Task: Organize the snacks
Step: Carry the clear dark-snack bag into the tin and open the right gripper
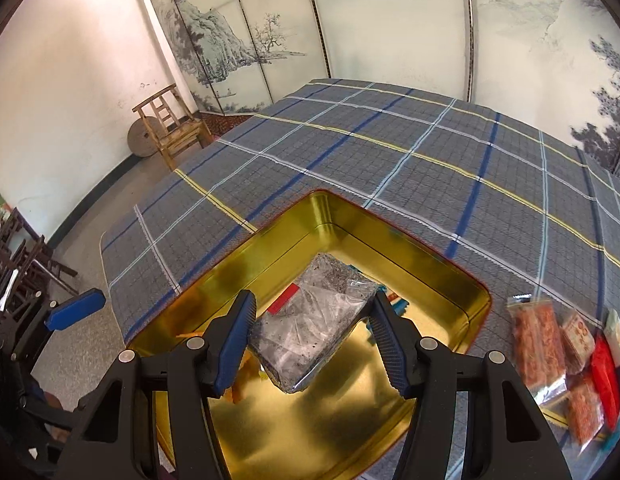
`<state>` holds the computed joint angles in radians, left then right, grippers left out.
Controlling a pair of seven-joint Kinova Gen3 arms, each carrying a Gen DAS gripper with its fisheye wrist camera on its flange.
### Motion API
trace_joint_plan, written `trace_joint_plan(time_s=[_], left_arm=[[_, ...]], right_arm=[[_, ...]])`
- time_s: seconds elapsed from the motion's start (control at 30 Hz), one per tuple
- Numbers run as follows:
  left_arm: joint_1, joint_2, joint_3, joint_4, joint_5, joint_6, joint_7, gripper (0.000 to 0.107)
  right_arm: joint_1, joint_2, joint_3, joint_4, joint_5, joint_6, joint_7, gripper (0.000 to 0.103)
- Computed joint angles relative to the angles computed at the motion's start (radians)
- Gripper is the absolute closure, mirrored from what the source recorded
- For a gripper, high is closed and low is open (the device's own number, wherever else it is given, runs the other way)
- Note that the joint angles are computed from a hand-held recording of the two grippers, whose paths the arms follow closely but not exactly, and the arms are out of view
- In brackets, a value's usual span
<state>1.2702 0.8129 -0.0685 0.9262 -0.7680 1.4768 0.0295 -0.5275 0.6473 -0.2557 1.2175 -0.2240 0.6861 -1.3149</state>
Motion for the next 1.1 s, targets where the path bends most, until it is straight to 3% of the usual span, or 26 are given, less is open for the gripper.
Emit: trace_joint_plan(time_s=[0.6,1.1], left_arm=[[-0.023,-0.042,0.02,0.096,-0.012,-0.06,0.049,0.035],[-0.027,-0.056,0.027,0.133,-0.019,-0.088,0.072,0.035]], right_arm=[[-0.104,0.169,0.064,-0.293,0.075,0.198,-0.088,0.044],[-0.125,0.21,0.078,-0.372,0.088,0.25,-0.116,0.044]])
